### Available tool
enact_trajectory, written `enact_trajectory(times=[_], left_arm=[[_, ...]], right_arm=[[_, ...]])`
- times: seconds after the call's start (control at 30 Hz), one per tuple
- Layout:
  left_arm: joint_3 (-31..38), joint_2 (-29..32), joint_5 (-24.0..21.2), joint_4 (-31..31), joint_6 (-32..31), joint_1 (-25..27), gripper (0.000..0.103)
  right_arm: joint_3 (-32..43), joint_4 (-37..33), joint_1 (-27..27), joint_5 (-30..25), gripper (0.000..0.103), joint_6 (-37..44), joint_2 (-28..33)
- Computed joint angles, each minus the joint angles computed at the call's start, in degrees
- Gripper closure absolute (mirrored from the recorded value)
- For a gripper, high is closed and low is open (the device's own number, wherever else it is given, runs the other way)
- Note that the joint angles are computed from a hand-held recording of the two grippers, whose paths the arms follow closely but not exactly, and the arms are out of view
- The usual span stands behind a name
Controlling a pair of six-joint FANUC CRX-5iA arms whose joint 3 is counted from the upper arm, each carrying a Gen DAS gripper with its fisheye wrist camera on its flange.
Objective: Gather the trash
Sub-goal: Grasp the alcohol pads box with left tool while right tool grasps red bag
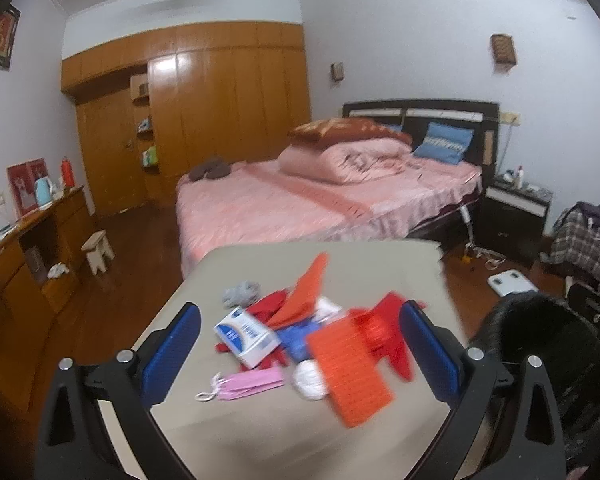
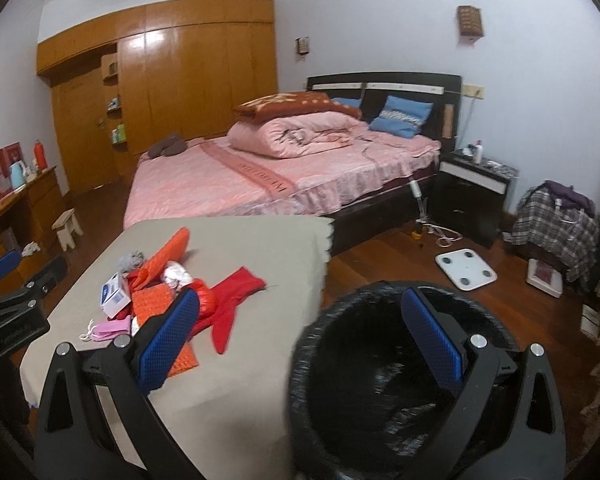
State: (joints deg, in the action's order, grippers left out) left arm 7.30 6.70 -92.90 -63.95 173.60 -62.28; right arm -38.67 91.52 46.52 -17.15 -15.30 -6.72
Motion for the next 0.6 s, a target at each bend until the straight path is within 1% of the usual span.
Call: enact_trajectory(times=[0.1, 0.17, 0.2, 0.23, 0.27, 0.33, 0.4, 0.5, 0.53, 0.57, 0.6], left_arm=[[-2.38, -0.90, -0.10, 1.86, 0.58, 2.03, 0.006], [-4.89, -2.05, 1.26, 2.72, 2.99, 3.29, 0.006], [-6.15, -3.03, 1.97, 2.78, 3.77, 3.88, 0.006], [-7.22, -3.68, 2.58, 2.84, 4.64, 4.44, 0.006], [-8.11, -4.04, 3.06, 3.05, 5.33, 5.27, 0.006], [-9.11, -4.11, 4.03, 3.26, 5.71, 6.76, 0.006], [-10.03, -4.24, 5.17, 3.43, 5.45, 8.36, 0.006], [-11.21, -4.14, 7.46, 3.45, 5.43, 10.80, 0.006], [-11.65, -4.06, 8.24, 3.47, 5.31, 11.80, 0.007], [-11.72, -3.73, 8.83, 3.75, 4.98, 12.58, 0.007], [-12.08, -3.74, 9.81, 3.93, 5.03, 13.34, 0.007]], right_arm=[[2.40, 3.98, -1.36, 3.05, 0.005, -2.37, 3.55], [4.22, 7.73, -2.12, 4.83, 0.005, -4.93, 6.34], [5.31, 8.03, -2.02, 5.01, 0.005, -5.00, 7.74], [6.47, 10.31, -2.45, 5.78, 0.005, -6.74, 9.40], [7.50, 11.07, -2.53, 6.10, 0.005, -7.25, 10.80], [9.55, 9.35, -1.72, 5.86, 0.005, -5.94, 13.65], [11.52, 9.65, -1.61, 6.14, 0.005, -6.20, 16.31], [14.86, 2.14, 0.23, 6.04, 0.007, 0.21, 20.36], [16.01, 0.70, 0.54, 5.98, 0.009, 1.66, 21.69], [17.40, -3.73, 1.57, 5.48, 0.009, 5.79, 23.07], [18.34, -5.62, 2.12, 5.14, 0.010, 7.56, 24.04]])
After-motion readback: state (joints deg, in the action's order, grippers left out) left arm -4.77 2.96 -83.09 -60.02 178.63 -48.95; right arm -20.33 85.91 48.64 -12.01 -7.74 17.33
